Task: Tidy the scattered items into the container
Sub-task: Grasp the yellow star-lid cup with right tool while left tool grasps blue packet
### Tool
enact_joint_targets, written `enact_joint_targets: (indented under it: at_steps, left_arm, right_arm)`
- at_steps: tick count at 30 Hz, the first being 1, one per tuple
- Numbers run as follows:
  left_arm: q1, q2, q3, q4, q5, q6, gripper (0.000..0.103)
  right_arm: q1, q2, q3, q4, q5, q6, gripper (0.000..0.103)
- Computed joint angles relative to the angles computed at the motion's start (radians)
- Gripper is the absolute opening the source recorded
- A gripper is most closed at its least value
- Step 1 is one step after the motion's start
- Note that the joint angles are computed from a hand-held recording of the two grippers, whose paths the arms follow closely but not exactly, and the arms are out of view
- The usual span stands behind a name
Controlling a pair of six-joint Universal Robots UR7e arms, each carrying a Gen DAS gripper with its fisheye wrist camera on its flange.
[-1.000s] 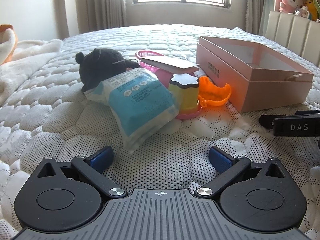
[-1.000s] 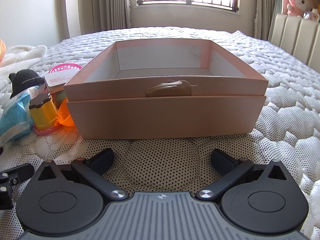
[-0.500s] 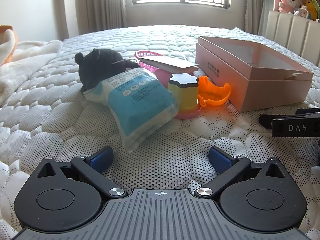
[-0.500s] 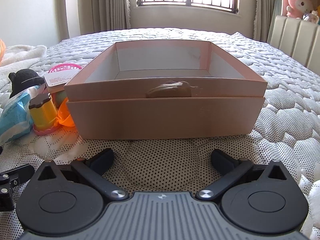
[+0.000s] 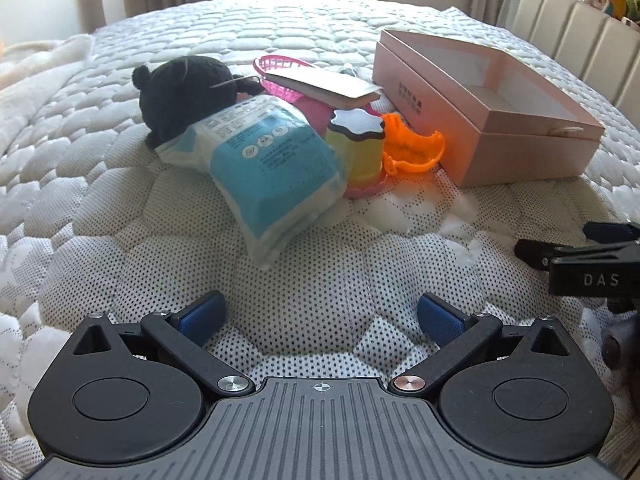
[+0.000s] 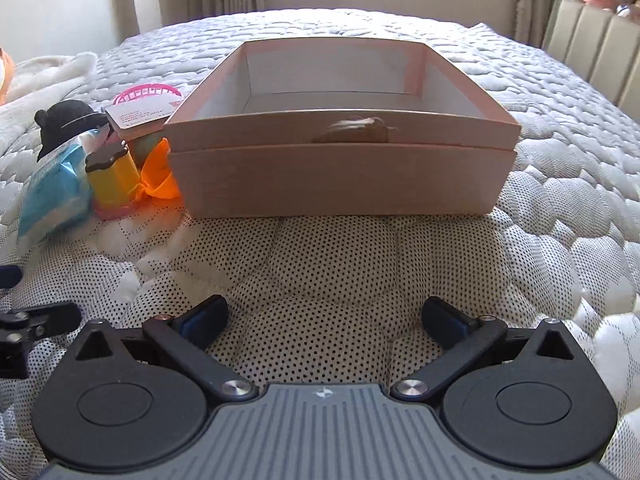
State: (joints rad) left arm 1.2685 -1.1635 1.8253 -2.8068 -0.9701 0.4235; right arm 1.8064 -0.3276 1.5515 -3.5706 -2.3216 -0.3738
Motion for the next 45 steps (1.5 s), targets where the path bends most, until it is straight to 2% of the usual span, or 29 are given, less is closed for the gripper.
enact_joint_targets:
  at_steps: [4,10,13,17,18,21,22,25,27,29,30,32,33,35,36,39,43,45]
  left_arm:
    - [0.005,-0.007,0.066,-0.138,-0.019,0.127,0.103]
    - [0.026,-0.012,0.096,-0.260,-0.085,0.127,0.103]
    - [0.019,0.010,0.059,-0.232,-0.061,0.114,0.103]
    - [0.010,0.053,0.004,-0.252,-0.032,0.166,0.103]
    - [0.008,0.067,-0.010,-0.276,-0.018,0.185,0.103]
    - [0.011,0.105,-0.056,-0.358,0.021,0.239,0.103]
    - [0.015,0.117,-0.072,-0.387,0.037,0.260,0.103]
    - [0.036,0.125,-0.100,-0.424,0.062,0.301,0.103]
    - [0.051,0.140,-0.109,-0.518,0.110,0.360,0.103]
    - [0.072,0.129,-0.117,-0.516,0.141,0.336,0.103]
    - [0.088,0.102,-0.115,-0.453,0.113,0.267,0.103]
    - [0.123,0.031,-0.117,-0.257,-0.006,0.108,0.103]
    - [0.135,0.009,-0.118,-0.200,-0.056,0.075,0.103]
    - [0.143,-0.015,-0.098,-0.194,-0.113,0.095,0.103]
    - [0.141,-0.019,-0.086,-0.211,-0.124,0.120,0.103]
    - [0.125,-0.025,-0.056,-0.255,-0.122,0.185,0.103]
    - [0.124,-0.029,-0.058,-0.245,-0.146,0.188,0.103]
    - [0.127,-0.032,-0.062,-0.239,-0.160,0.178,0.103]
  right_arm:
    - [-0.003,-0.022,-0.003,0.079,0.001,0.051,0.103]
    - [0.007,0.024,-0.019,-0.043,-0.025,-0.055,0.103]
    - [0.013,0.061,-0.036,-0.149,-0.033,-0.168,0.103]
    - [0.023,0.080,-0.061,-0.172,-0.057,-0.213,0.103]
    - [0.021,0.073,-0.056,-0.158,-0.054,-0.196,0.103]
    - [-0.003,-0.013,0.000,0.022,0.004,0.005,0.103]
    - [-0.009,-0.034,0.008,0.068,0.021,0.025,0.103]
    - [-0.007,-0.040,0.015,0.070,0.027,-0.006,0.103]
    - [0.004,-0.018,0.017,-0.016,0.014,-0.066,0.103]
    - [0.019,0.012,0.019,-0.145,0.025,-0.176,0.103]
    - [0.029,0.029,0.020,-0.219,0.045,-0.245,0.103]
    - [0.055,0.057,0.014,-0.303,0.098,-0.350,0.098]
    - [0.066,0.064,0.009,-0.303,0.125,-0.373,0.092]
    - [0.087,0.078,-0.023,-0.264,0.170,-0.391,0.079]
    - [0.098,0.092,-0.056,-0.234,0.186,-0.387,0.074]
    - [0.116,0.149,-0.183,-0.158,0.203,-0.369,0.073]
    - [0.114,0.230,-0.354,-0.049,0.180,-0.349,0.069]
    - [0.112,0.266,-0.417,-0.019,0.154,-0.372,0.068]
